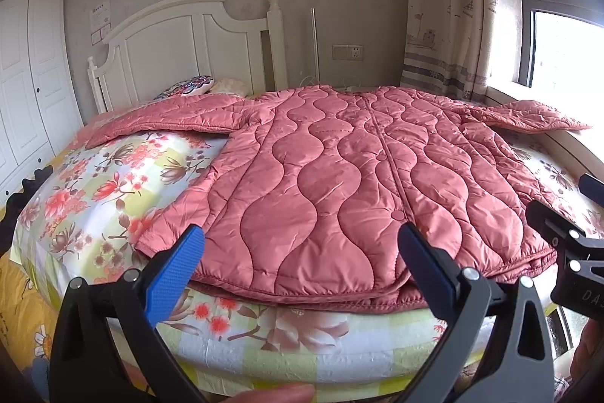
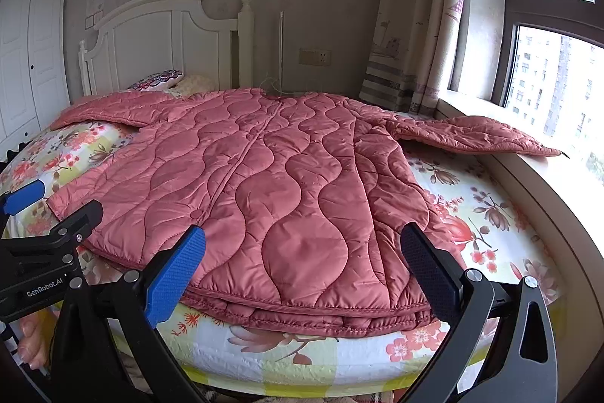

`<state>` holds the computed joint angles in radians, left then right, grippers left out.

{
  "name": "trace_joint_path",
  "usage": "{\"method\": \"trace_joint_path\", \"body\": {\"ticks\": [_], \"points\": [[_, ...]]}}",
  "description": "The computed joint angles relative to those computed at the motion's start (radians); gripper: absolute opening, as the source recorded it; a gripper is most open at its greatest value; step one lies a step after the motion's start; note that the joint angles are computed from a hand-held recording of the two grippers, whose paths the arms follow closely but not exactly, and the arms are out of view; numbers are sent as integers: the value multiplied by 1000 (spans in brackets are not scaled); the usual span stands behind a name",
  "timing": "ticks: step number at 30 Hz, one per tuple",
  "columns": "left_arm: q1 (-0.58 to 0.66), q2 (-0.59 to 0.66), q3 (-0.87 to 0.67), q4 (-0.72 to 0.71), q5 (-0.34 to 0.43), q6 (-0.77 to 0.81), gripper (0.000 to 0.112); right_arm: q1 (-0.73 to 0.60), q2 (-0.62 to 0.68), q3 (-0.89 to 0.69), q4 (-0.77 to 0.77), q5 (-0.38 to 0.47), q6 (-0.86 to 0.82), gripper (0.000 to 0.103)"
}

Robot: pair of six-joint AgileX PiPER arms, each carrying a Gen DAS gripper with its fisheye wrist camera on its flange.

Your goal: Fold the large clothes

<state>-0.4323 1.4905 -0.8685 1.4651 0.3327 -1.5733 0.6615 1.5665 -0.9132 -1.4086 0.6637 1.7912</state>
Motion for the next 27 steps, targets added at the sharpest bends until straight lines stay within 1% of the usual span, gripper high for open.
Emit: {"method": "trace_joint_path", "body": {"ticks": [6,14,20,27], "points": [[-6,-5,15,61,9,-50,101,-14,13,-11,19,-14,-10,99],[13,1,15,22,-12,-18,101,-2,43,-43,58,-11,-60,99],[11,-5,21,27,-9,-25,101,-3,36,-41,67,-15,-70,99],[5,-2,15,-13,-3,15,101,-11,37,-40,75,-30,-74,99]]}}
